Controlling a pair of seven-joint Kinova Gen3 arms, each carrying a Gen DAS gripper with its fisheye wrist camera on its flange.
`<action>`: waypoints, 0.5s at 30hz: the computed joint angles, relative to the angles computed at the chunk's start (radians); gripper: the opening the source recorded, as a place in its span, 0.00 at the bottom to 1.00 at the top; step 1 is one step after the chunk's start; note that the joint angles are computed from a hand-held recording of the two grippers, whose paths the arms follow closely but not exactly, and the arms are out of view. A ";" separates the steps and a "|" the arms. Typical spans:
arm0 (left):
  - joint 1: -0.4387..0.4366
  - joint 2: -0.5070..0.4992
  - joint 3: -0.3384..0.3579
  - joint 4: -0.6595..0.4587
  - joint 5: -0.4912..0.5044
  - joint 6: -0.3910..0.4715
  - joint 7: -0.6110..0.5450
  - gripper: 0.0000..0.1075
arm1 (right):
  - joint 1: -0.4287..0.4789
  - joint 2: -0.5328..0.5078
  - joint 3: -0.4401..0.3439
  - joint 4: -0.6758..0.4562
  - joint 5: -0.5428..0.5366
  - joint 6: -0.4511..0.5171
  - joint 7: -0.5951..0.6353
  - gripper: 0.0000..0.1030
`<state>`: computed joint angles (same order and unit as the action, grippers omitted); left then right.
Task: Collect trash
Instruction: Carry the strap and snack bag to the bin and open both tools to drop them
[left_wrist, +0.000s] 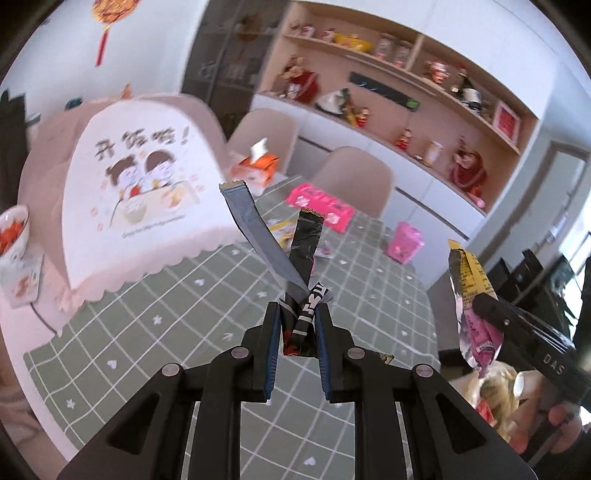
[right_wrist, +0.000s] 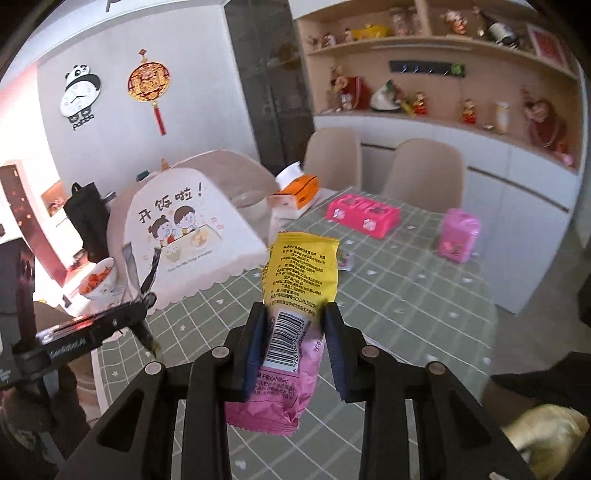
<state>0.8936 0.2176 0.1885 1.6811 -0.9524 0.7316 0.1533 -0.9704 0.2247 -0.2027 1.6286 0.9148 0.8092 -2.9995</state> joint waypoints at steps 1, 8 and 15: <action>0.008 0.000 0.005 -0.007 -0.011 0.000 -0.005 0.18 | -0.016 -0.016 -0.001 0.013 0.013 0.025 -0.020 0.29; 0.052 0.037 0.021 -0.101 -0.007 -0.028 -0.087 0.18 | -0.055 -0.119 -0.092 0.099 0.105 0.232 -0.160 0.29; 0.136 0.169 0.017 -0.315 0.084 0.001 -0.251 0.18 | -0.010 -0.269 -0.204 0.241 0.092 0.349 -0.282 0.29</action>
<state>1.0298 0.3866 0.2060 1.3663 -0.8689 0.7323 -0.0977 -0.9802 -0.0443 -0.4065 1.8693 1.0073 1.1586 -3.2812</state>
